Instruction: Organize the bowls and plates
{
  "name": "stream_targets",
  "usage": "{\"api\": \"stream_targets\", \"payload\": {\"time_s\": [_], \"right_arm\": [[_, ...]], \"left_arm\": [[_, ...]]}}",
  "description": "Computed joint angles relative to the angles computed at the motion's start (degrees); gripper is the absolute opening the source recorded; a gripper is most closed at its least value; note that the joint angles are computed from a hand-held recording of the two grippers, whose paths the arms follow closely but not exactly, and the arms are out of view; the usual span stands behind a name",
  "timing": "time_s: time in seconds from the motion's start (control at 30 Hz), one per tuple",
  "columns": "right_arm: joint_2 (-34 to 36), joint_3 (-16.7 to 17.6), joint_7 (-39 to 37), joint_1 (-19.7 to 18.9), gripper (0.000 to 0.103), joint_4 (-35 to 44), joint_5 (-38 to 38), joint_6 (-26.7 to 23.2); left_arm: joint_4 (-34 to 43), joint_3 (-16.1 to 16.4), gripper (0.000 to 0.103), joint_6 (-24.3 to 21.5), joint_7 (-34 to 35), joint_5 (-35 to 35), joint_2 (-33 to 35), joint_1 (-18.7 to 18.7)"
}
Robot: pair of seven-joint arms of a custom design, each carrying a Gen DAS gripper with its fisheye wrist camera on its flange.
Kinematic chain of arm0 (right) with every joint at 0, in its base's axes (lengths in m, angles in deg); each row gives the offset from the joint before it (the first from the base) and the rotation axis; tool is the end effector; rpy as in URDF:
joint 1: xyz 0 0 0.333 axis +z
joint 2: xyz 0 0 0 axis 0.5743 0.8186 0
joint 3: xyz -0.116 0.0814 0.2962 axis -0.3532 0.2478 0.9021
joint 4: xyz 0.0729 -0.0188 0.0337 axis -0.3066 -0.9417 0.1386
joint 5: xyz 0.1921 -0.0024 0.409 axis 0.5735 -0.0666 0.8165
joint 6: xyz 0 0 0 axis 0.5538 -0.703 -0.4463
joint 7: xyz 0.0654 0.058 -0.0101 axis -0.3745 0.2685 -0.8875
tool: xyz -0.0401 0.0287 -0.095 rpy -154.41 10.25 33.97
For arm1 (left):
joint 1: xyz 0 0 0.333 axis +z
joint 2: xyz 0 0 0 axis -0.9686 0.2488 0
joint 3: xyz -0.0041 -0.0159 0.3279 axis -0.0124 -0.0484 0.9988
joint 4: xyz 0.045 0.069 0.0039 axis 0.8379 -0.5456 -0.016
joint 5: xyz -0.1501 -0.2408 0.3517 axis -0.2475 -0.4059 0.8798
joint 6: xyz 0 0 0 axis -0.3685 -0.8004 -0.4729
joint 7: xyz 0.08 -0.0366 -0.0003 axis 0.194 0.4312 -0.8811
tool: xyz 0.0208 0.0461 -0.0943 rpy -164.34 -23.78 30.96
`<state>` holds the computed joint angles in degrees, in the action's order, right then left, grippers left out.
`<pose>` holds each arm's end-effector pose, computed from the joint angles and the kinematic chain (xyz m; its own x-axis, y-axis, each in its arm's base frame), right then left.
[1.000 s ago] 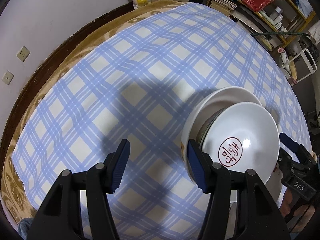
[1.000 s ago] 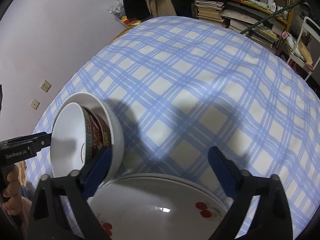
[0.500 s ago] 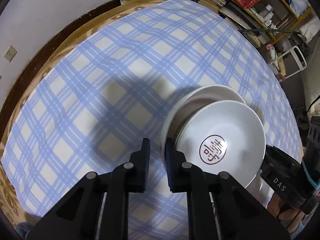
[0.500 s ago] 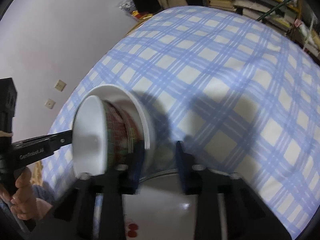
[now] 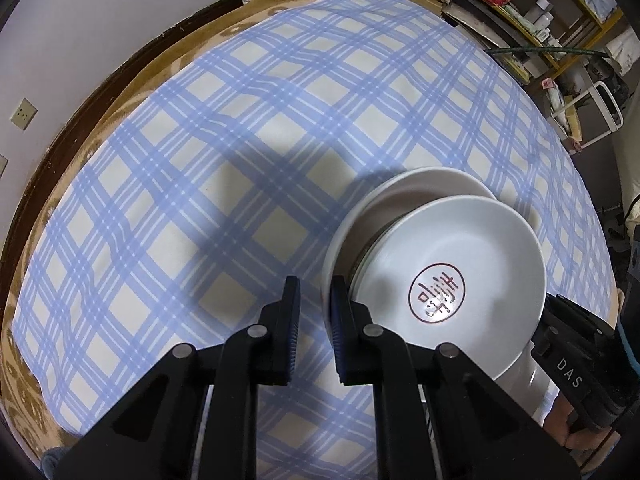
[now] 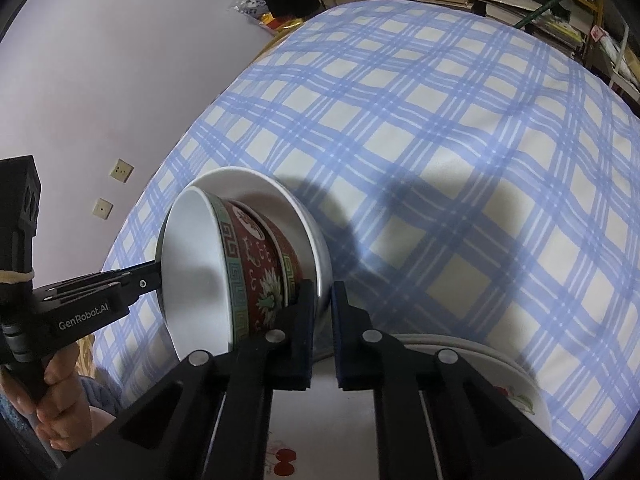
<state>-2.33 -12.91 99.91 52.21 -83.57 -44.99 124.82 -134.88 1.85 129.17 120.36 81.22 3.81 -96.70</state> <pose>0.4462 0.1906 0.4960 -0.0590 -0.9237 -0.3786 -0.9270 0.1914 -0.3225 0.5102 -0.3974 0.5052 -0.1690 -0.9745 0.1476 -0.9649 0.1330 -0.2266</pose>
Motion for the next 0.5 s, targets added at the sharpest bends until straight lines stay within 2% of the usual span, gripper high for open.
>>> {"api": "stream_targets", "payload": {"time_s": [0.37, 0.5], "right_arm": [[0.8, -1.4, -0.3, 0.1, 0.011, 0.9, 3.5, -2.5], [0.7, -1.2, -0.6, 0.0, 0.011, 1.0, 3.3, -2.8]], "left_arm": [[0.7, 0.0, 0.013, -1.1, -0.9, 0.2, 0.3, 0.0], [1.2, 0.0, 0.017, -1.9, -1.2, 0.8, 0.6, -0.1]]}}
